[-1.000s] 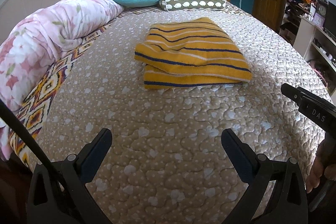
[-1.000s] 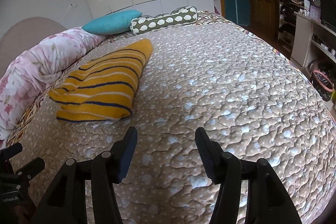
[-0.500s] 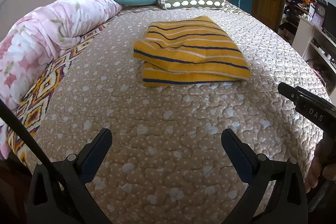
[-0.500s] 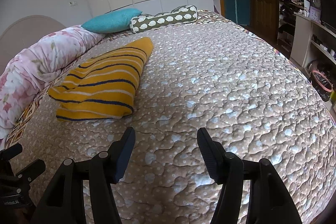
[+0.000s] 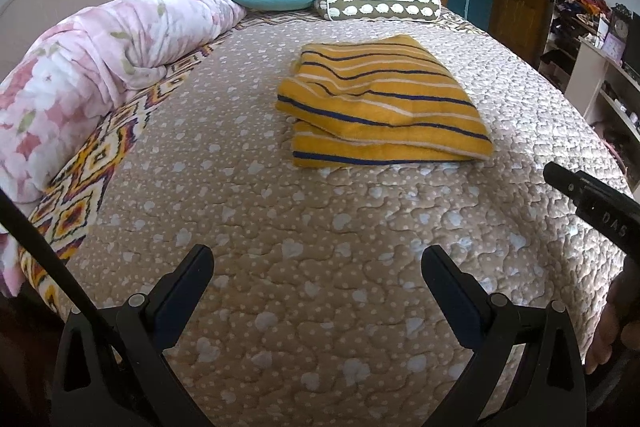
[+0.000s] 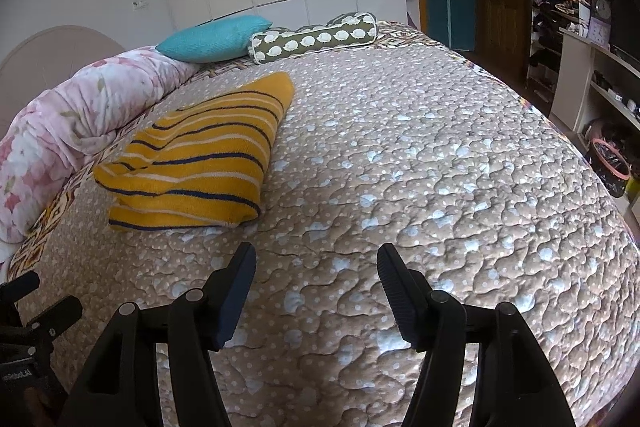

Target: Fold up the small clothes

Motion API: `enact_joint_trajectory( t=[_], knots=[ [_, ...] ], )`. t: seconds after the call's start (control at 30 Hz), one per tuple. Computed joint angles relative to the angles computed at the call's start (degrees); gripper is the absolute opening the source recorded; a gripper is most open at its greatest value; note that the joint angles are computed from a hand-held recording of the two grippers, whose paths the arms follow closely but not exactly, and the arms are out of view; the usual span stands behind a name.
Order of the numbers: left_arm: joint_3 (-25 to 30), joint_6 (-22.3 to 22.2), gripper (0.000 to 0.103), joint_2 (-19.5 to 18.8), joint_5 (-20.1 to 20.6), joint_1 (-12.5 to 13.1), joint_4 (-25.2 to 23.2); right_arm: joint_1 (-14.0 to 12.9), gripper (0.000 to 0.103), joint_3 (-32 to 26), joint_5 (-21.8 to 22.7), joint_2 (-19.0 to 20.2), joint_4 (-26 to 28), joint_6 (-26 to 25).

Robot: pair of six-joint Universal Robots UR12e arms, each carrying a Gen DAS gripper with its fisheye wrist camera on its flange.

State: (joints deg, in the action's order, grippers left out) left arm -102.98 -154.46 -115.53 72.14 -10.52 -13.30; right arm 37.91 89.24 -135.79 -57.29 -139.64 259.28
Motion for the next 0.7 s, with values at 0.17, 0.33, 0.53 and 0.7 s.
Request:
enact_joint_trajectory(
  t=[0.17,0.33,0.53,0.7],
  knots=[
    [0.56,-0.65,0.103,-0.38,0.33,0.50,-1.21,-0.01,0.069,-2.04,0.40,0.78,1.52,-2.01],
    [1.06,-1.39,0.103,-0.61,0.67,1.13,-2.86,-0.03,0.069,-4.58,0.98,2.03,2.98,-4.70],
    [1.30,-1.68,0.103,-0.63,0.44,1.60,-4.47,-0.08,0.069,-6.42,2.17,2.89,4.53,-5.68],
    [1.38,-1.61,0.103,-0.55,0.41,1.57,-5.42,-0.14,0.071,-7.03,3.05,3.25,5.08,-6.20]
  ],
)
